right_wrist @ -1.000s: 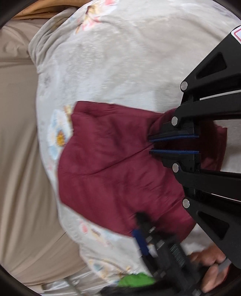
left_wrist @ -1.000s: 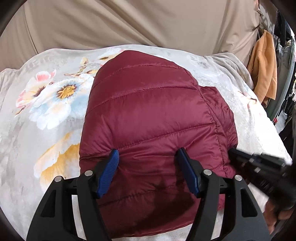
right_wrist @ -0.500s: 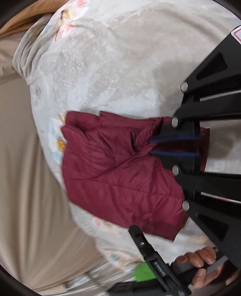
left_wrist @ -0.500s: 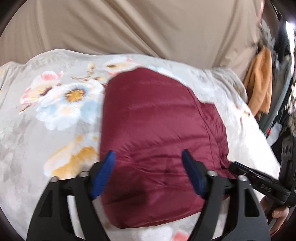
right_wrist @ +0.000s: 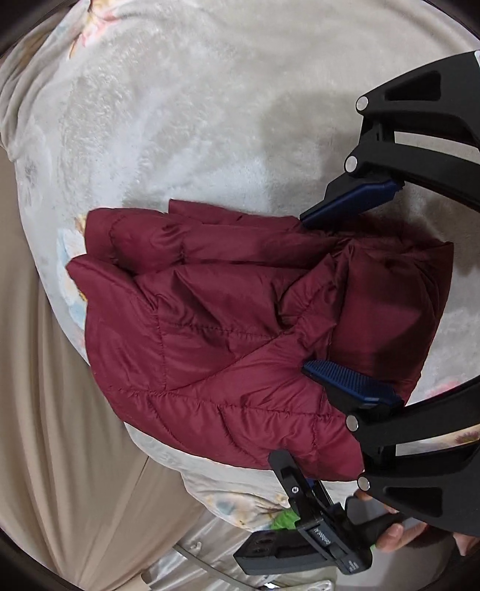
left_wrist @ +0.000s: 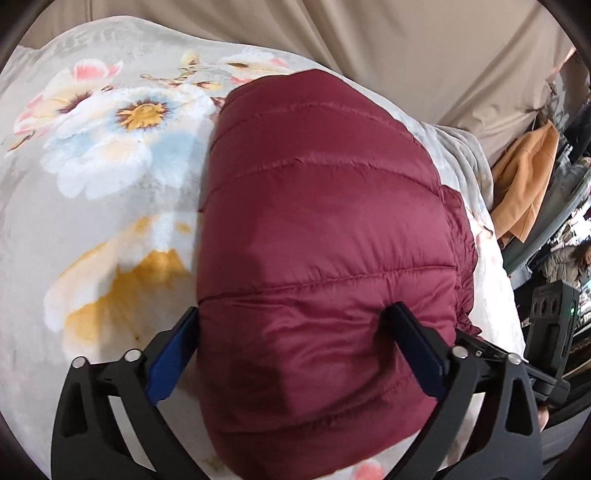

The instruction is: Fold large clothes

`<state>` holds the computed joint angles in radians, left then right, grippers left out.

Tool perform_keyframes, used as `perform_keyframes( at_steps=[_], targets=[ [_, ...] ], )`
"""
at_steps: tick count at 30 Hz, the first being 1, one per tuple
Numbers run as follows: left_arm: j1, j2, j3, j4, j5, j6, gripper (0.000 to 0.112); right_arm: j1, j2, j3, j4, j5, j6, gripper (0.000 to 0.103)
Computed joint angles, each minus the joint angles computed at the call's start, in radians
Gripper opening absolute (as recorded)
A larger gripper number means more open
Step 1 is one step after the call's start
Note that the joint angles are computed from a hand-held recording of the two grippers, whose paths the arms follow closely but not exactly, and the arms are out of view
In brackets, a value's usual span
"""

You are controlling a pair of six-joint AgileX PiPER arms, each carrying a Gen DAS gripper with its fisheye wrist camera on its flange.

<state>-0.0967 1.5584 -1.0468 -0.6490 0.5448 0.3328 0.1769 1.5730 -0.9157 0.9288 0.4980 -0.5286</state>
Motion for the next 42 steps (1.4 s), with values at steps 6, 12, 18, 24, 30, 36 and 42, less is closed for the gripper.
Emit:
perform_keyframes(
  at_steps=[6, 12, 18, 24, 30, 36, 42],
  targets=[
    [-0.01, 0.036, -0.013, -0.01, -0.024, 0.032, 0.098, -0.099, 0.088, -0.021, 0.217, 0.135, -0.226, 0.079],
    [-0.031, 0.012, 0.0, -0.004, -0.059, 0.067, 0.079, -0.078, 0.134, -0.088, 0.197, 0.153, -0.221, 0.067],
    [-0.055, -0.06, -0.054, 0.019, -0.034, 0.112, 0.041, -0.023, 0.037, -0.074, 0.165, 0.062, -0.189, 0.02],
    [-0.079, -0.207, -0.134, -0.028, -0.009, 0.222, 0.037, 0.05, -0.175, -0.062, 0.001, -0.05, -0.026, 0.017],
    [0.049, -0.331, -0.212, -0.336, 0.027, 0.567, 0.037, 0.195, -0.325, -0.188, -0.425, -0.195, 0.309, 0.017],
    [0.324, -0.213, -0.339, -0.707, 0.197, 0.885, 0.04, 0.227, -0.158, -0.492, -0.285, -0.195, 0.126, 0.018],
    [0.371, 0.1, -0.491, -0.624, 0.16, 0.839, 0.044, 0.243, 0.271, -0.885, -0.293, -0.12, 0.2, 0.02]
  ],
)
